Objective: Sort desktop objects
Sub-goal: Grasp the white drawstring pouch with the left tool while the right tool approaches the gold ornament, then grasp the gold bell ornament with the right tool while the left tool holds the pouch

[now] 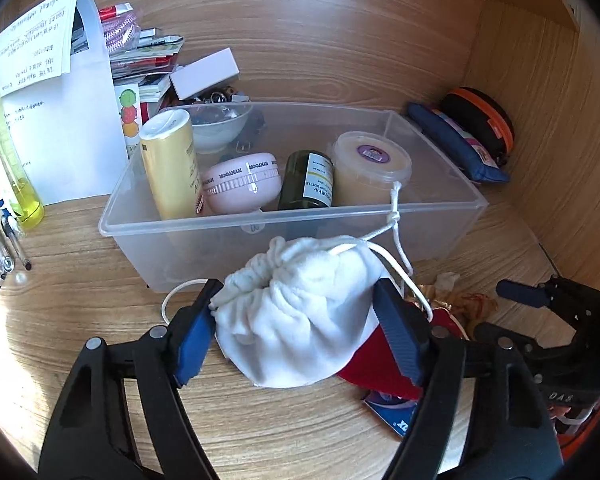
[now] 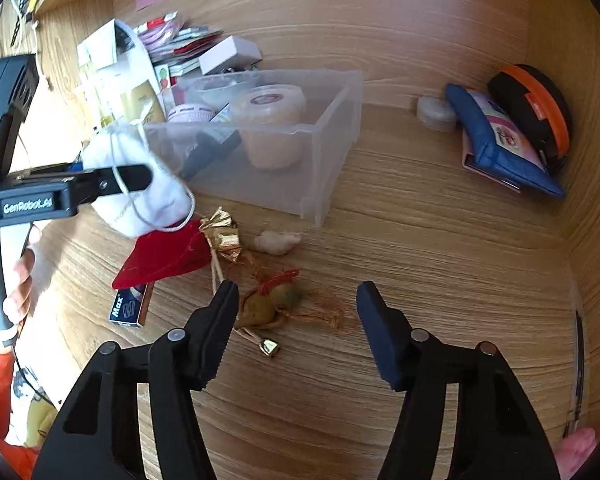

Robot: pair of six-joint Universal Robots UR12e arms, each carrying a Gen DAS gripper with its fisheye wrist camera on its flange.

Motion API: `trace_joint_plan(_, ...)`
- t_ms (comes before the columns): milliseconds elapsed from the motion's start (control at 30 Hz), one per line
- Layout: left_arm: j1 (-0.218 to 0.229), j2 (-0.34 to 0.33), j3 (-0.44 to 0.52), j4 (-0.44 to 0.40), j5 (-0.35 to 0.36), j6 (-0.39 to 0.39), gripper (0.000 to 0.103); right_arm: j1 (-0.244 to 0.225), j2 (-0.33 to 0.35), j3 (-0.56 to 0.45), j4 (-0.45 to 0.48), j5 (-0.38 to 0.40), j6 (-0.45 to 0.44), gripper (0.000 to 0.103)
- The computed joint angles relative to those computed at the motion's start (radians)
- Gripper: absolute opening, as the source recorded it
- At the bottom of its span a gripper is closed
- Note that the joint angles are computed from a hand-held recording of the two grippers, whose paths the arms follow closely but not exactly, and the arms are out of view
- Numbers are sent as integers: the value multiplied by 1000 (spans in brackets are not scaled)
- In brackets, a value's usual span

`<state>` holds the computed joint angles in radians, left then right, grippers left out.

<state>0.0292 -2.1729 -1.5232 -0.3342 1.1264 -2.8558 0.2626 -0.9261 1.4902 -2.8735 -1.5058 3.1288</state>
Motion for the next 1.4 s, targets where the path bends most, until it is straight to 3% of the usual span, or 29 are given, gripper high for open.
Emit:
trace_joint_plan(67,-1,-3,2,5,3,-2,74,3,4,-10,21,0,-15,50)
trace_joint_plan(233,-11,-17,15,22,28,-9,72,9,17,-42,91,1,-58,44)
trace_joint_plan(467,-10,-26,19,31,12,-16,61,9,21,-43,72,-8,-50,25)
trace_joint_plan(800,-2,-12,-4,60,-25,-26,53,0,18,-38,39,18,3,25)
trace_joint_plan(1167,15,24,-44,129,-78,-55,52,-16,-21,7,-68,31,52,25)
trace_joint_plan(1400,27,45,-61,156,-100,-83,52,-12,-36,11,-102,3,29,25)
